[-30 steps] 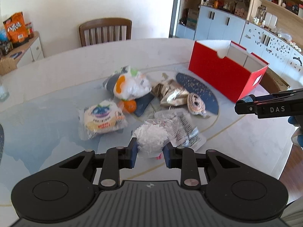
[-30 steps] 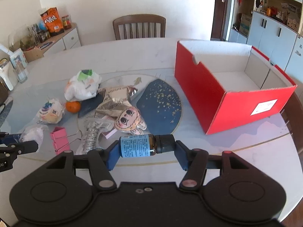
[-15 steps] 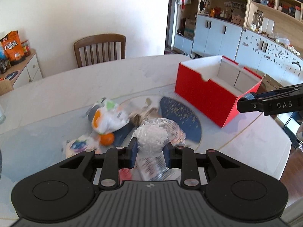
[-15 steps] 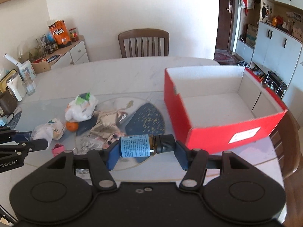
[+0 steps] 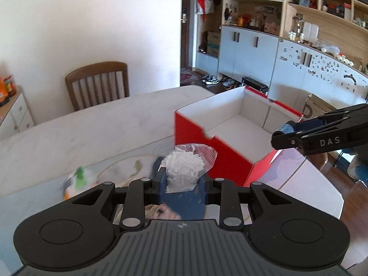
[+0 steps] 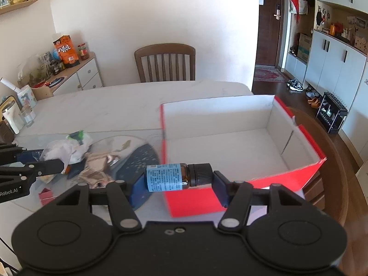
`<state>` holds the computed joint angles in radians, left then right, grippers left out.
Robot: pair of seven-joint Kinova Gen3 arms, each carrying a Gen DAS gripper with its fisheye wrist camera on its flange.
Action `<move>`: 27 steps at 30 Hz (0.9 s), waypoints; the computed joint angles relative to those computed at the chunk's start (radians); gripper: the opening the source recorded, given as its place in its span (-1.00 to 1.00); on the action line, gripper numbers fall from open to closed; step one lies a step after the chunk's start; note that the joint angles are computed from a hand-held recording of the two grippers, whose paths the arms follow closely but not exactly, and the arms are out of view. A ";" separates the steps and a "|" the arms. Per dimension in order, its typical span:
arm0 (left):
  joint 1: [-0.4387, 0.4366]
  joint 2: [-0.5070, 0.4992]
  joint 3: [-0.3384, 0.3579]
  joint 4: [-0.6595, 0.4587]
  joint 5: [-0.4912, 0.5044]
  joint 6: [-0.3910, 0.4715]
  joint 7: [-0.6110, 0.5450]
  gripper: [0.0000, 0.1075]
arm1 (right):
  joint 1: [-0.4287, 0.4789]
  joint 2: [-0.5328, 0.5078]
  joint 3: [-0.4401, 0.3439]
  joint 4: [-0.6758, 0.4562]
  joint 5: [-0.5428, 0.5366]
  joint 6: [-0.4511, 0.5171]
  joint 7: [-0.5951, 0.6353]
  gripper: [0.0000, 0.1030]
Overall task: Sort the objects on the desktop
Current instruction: 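Carry the cotton pads and dropper bottle into the red box with both tools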
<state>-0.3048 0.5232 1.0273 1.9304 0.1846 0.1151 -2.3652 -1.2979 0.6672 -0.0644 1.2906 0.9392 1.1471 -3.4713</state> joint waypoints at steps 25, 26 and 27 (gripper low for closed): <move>0.790 0.077 -0.596 -0.316 -0.118 0.020 0.251 -0.50 | 0.212 -0.132 -0.002 0.352 0.062 -0.229 0.068 0.18; 0.812 0.086 -0.616 -0.333 -0.123 0.029 0.261 -0.50 | 0.222 -0.130 0.000 0.356 0.056 -0.242 0.076 0.18; 0.833 0.098 -0.635 -0.354 -0.130 0.042 0.268 -0.50 | 0.234 -0.127 0.003 0.360 0.049 -0.256 0.084 0.18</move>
